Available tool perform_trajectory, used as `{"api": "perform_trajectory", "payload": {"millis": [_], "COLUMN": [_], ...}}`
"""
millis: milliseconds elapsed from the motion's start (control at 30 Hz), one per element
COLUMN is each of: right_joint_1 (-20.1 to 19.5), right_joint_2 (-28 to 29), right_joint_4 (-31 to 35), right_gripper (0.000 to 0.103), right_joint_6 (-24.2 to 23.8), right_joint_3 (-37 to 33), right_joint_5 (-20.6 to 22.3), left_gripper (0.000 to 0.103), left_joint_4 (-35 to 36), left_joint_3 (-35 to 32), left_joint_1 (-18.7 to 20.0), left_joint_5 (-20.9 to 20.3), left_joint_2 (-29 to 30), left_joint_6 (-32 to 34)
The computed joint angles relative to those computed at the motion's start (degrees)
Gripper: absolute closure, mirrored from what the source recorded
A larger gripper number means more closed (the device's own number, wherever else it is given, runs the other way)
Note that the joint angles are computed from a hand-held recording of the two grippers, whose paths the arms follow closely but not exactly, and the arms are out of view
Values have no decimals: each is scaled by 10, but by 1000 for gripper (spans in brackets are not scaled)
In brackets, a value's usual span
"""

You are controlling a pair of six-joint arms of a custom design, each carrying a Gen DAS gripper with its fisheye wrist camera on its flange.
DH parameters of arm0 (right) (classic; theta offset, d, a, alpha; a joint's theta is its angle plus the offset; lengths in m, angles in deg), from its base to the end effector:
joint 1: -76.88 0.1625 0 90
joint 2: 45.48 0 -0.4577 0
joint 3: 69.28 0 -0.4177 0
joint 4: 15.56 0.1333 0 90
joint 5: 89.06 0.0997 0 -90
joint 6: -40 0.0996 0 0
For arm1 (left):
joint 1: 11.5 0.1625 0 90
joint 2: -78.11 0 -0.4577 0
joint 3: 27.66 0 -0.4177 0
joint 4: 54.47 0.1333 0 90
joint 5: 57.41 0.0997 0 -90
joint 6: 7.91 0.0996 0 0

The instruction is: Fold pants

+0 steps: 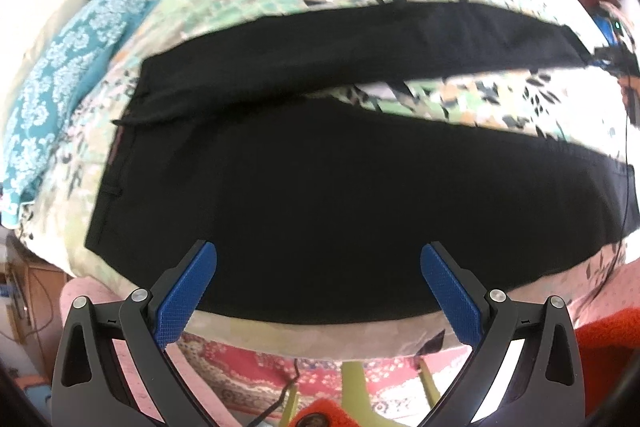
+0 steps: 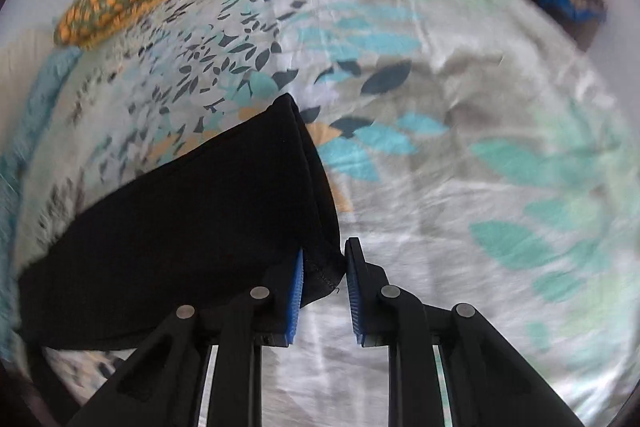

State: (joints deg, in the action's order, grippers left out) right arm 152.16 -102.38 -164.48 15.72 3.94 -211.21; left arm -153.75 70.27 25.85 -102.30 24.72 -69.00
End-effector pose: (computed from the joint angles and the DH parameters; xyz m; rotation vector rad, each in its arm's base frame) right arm -0.1209 -0.7760 0.4340 -0.0661 -2.3218 0.6263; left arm -0.3624 -0.5330 0.1220 0.1272 2.2073 -0.3817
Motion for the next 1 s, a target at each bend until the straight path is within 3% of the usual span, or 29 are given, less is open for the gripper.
{"api": "perform_trajectory", "payload": {"millis": [67,167,233,300,367,433,533,633,800,900,1000], "right_joint_1": [2,5,10,16,29,41,56,73,103,134,169], "right_joint_2": [11,18,13,-11,-44,-90,-175,-217,-235,-218,-184], "right_joint_4": [-13,-52,-77,-120,-160,-180,-191,-200,-263,-272,-274], "right_gripper": [82,73,56,56,53,37,24,24,24,24,24], "right_joint_6": [-23,-25,-6,-6,-2,17,62,96,172,190,172], "right_joint_3": [5,14,24,61,111,180,315,419,555,574,563], "right_joint_5": [-43,-58,-68,-62,-42,-1,72,99,88,74,54], "left_gripper": [1,1,1,1,1,1,1,1,1,0,0], "left_joint_4": [-11,-23,-21,-28,-46,-75,-132,-180,-170,-229,-285], "left_joint_3": [7,5,6,15,31,46,60,71,104,159,190], "left_joint_1": [4,18,25,29,30,33,52,77,99,99,96], "left_joint_5": [0,-36,-54,-60,-31,22,86,109,101,93,88], "left_joint_2": [-4,0,0,-9,-20,-24,-15,-5,-16,-40,-56], "left_joint_6": [0,11,11,7,8,29,73,105,80,98,104]}}
